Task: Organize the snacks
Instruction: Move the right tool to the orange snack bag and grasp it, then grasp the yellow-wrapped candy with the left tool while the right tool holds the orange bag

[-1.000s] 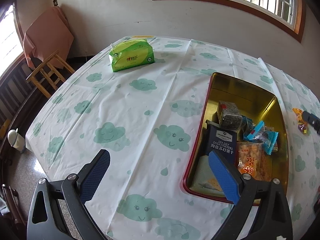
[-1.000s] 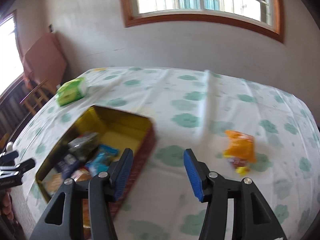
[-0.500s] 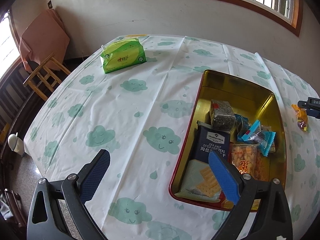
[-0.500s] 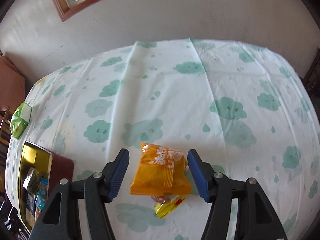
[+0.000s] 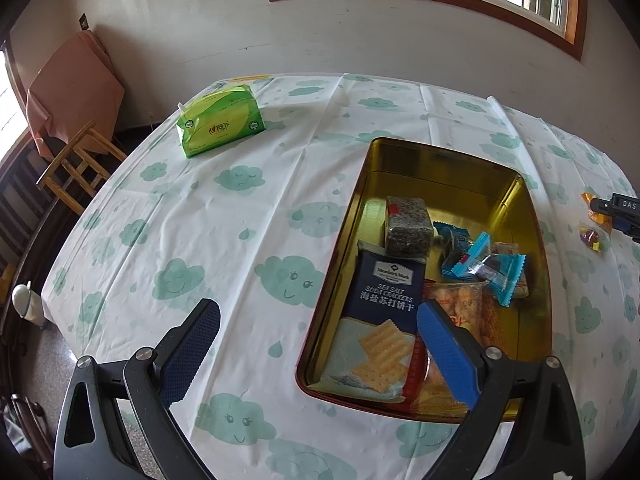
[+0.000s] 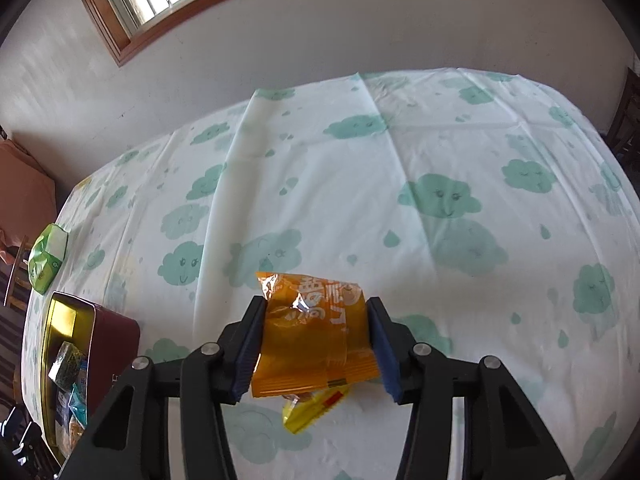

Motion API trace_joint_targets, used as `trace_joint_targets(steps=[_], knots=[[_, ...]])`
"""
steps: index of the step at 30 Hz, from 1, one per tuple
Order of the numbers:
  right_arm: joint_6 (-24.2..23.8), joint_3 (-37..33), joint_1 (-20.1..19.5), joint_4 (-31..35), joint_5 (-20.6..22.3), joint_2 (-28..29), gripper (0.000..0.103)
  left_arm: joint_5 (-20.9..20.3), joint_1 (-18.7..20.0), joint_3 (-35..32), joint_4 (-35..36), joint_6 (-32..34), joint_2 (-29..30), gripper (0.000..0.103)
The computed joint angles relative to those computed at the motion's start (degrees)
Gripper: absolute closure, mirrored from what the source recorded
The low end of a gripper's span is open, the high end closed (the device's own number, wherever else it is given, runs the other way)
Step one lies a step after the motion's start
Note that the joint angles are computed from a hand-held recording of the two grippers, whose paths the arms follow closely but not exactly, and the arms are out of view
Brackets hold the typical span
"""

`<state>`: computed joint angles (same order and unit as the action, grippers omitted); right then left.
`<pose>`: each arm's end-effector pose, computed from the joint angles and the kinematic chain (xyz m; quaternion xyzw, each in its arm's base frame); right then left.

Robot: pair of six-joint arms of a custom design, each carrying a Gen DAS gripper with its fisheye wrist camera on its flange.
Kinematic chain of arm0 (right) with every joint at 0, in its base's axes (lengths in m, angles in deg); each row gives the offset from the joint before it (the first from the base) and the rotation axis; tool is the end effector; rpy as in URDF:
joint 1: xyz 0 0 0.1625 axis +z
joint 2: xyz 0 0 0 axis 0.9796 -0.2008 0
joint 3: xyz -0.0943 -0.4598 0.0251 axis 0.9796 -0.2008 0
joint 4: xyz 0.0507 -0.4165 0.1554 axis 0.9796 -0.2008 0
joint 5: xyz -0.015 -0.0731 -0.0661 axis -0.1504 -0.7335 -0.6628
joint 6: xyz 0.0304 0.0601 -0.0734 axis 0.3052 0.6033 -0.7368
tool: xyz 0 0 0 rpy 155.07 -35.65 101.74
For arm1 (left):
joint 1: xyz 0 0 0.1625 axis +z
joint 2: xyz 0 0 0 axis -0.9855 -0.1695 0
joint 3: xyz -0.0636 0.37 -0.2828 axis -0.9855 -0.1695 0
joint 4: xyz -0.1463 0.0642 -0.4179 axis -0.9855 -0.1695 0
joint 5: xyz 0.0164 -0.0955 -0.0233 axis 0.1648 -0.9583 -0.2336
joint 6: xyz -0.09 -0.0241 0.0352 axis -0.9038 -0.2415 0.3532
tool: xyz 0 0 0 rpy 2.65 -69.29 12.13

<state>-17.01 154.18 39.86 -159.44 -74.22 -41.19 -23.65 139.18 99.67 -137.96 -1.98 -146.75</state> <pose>0.2410 -0.3557 0.0286 -0.2102 -0.8212 0.3754 0.3749 0.0074 -0.3827 0.3498 0.2732 0.8719 -0.2110 0.3472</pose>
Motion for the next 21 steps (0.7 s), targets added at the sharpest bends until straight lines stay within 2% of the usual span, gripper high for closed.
trace_joint_targets(steps=[3, 5, 9, 18, 19, 21], knots=[[4.2, 0.4, 0.9, 5.1, -2.9, -0.6, 0.052, -0.6, -0.6, 0.3, 0.9, -0.5, -0.6, 0.005], [5.9, 1.2, 0.6, 7.5, -2.8, -1.3, 0.052, -1.0, -1.3, 0.6, 1.6, -1.0, -1.0, 0.005], [4.7, 2.8, 0.6, 3.3, 0.1, 0.0, 0.052, -1.3, -2.8, 1.3, 2.8, -1.8, -1.7, 0.005], [1.2, 2.6, 5.8, -5.5, 4.8, 4.5, 0.052, -2.7, -6.6, 2.8, 5.4, -4.0, -2.3, 0.005], [0.9, 2.7, 6.4, -5.9, 4.8, 4.9, 0.052, -2.9, -7.6, 3.0, 5.9, -4.7, -2.4, 0.005], [3.5, 2.8, 7.9, -2.2, 2.3, 4.7, 0.052, -3.4, -9.4, 3.6, 6.3, -5.4, -2.6, 0.005]])
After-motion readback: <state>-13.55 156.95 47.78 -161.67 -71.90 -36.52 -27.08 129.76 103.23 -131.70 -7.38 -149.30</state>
